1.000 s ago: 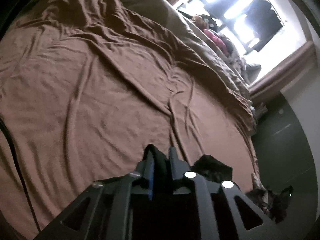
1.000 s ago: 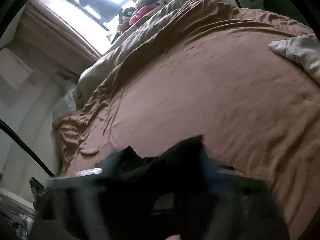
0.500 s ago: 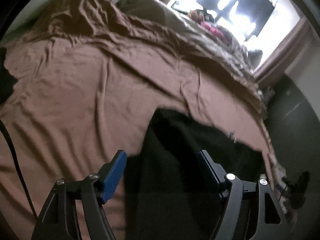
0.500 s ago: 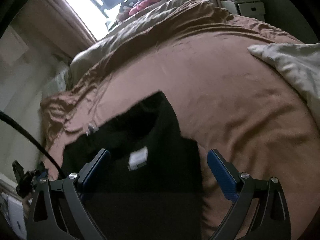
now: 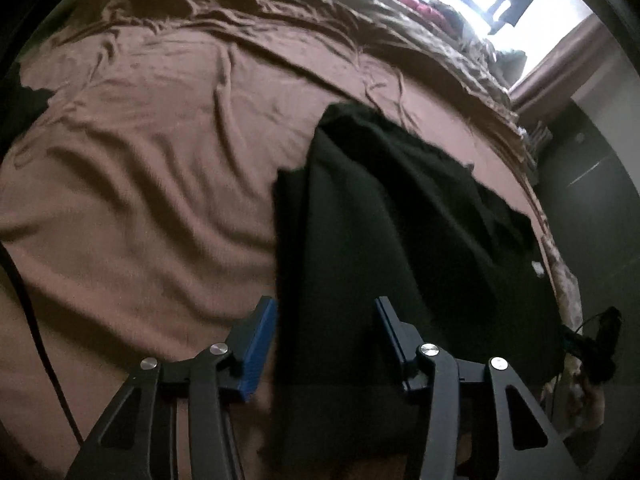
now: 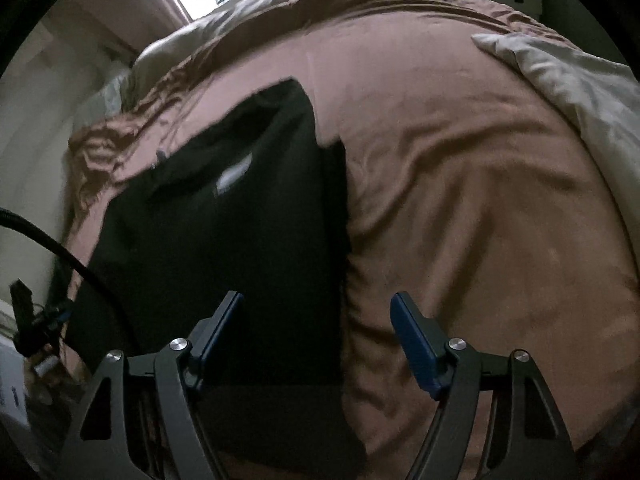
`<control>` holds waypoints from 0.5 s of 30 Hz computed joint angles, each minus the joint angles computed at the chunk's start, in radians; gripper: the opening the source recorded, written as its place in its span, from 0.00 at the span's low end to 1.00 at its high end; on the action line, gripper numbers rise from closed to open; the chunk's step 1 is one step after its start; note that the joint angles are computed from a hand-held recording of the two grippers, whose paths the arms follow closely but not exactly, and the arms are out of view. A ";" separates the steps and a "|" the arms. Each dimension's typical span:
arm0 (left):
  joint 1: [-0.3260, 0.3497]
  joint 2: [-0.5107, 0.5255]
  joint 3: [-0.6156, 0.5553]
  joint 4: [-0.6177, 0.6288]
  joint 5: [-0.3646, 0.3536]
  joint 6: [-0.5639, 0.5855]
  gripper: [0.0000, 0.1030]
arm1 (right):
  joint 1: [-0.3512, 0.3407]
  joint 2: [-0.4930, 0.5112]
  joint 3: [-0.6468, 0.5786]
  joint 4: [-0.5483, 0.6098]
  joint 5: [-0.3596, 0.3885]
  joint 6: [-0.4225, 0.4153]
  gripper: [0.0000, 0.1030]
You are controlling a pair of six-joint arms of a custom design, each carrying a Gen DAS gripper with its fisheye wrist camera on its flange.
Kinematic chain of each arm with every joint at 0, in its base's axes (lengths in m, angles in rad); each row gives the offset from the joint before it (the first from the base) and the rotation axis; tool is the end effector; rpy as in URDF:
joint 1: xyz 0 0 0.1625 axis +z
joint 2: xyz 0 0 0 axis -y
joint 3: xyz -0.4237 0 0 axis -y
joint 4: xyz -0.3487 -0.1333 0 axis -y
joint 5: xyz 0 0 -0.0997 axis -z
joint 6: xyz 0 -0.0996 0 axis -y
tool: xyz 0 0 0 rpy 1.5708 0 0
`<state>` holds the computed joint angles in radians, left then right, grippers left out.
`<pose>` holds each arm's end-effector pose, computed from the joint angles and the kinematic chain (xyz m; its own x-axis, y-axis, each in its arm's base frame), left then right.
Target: Fold large clothes
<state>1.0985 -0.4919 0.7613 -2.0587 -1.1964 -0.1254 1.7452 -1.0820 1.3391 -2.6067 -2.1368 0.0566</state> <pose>-0.2251 -0.8137 0.2009 -0.9137 0.2413 -0.3271 0.3325 0.9067 -0.2597 0.1943 -0.6422 0.4581 -0.9022 0.2638 0.3413 -0.0726 0.6871 -0.7229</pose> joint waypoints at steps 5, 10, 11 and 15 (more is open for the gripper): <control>-0.006 -0.062 0.114 -0.011 -0.013 0.003 0.50 | 0.005 -0.039 0.092 -0.043 0.000 -0.006 0.66; -0.023 -0.087 0.197 -0.003 0.078 0.011 0.46 | 0.008 -0.049 0.155 -0.104 -0.056 0.007 0.60; -0.020 -0.088 0.208 -0.008 0.083 0.005 0.46 | 0.013 -0.049 0.168 -0.113 -0.081 0.014 0.60; -0.016 -0.111 0.267 -0.060 0.095 -0.002 0.46 | 0.023 -0.062 0.209 -0.143 -0.136 0.019 0.60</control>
